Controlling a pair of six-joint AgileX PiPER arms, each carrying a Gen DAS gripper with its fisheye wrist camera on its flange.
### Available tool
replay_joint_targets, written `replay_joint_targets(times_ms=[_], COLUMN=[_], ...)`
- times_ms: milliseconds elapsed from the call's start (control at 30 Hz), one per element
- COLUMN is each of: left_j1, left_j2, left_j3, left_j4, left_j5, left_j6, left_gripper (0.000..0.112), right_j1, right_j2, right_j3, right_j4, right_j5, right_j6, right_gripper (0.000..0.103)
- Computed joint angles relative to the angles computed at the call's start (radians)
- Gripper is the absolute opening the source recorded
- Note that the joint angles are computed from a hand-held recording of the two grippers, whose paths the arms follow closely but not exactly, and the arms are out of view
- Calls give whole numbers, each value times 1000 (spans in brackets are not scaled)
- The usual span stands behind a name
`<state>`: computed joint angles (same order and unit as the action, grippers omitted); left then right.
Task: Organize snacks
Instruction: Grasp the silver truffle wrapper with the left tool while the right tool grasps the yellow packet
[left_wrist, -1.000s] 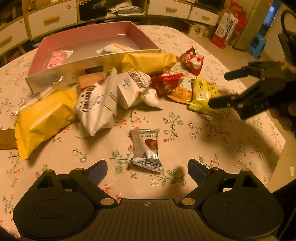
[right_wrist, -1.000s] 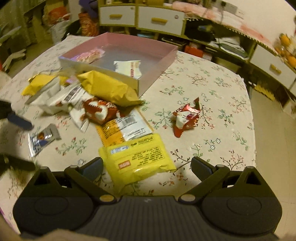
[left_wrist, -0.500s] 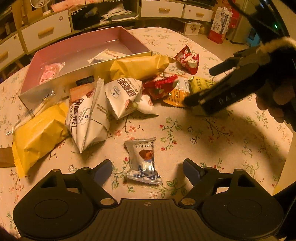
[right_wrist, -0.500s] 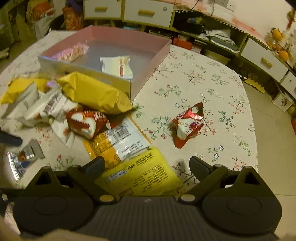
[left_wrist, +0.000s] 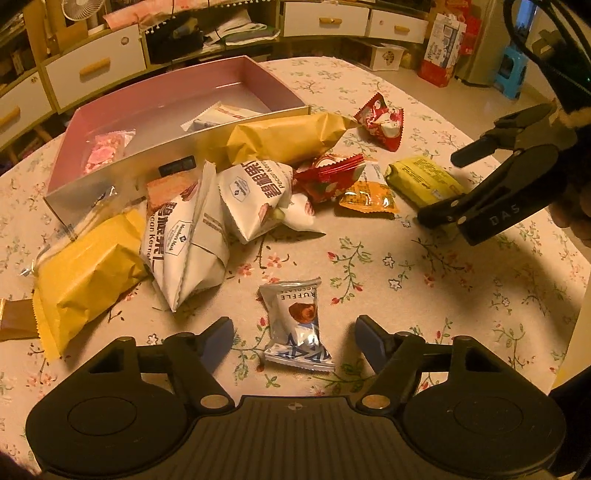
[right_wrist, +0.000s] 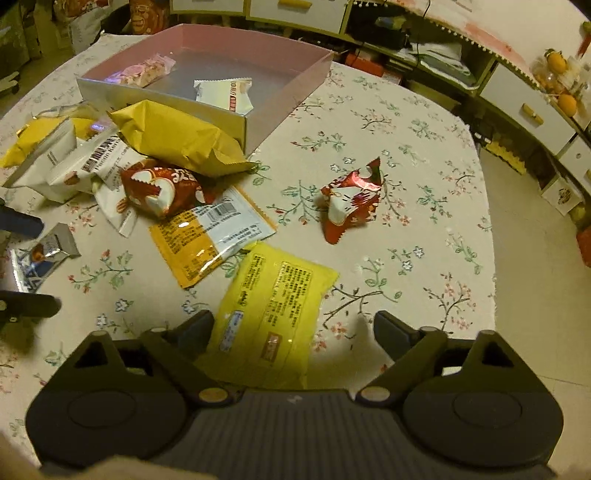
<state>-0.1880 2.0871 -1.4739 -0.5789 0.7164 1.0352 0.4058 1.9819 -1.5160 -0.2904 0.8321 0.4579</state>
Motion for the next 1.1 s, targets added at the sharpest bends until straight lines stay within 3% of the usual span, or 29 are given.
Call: replay_joint_targets(times_ms=[333,800,1100], left_j1=[8,12,14], left_j2=[2,0,-2], left_j3=[-14,-30,-39], left_j4=[9,29,30], left_j5=[3,13,38], left_j6=[-8,-12,0], left_gripper=[55,41,24], right_j1=[-20,-11,2], right_j2=[6,7,6], right_j3=[-30,-43,-47], right_j4=[116,108,77], right_j5=[13,32,38], right_j6=[-93,-107,-94], right_gripper=[60,52,47])
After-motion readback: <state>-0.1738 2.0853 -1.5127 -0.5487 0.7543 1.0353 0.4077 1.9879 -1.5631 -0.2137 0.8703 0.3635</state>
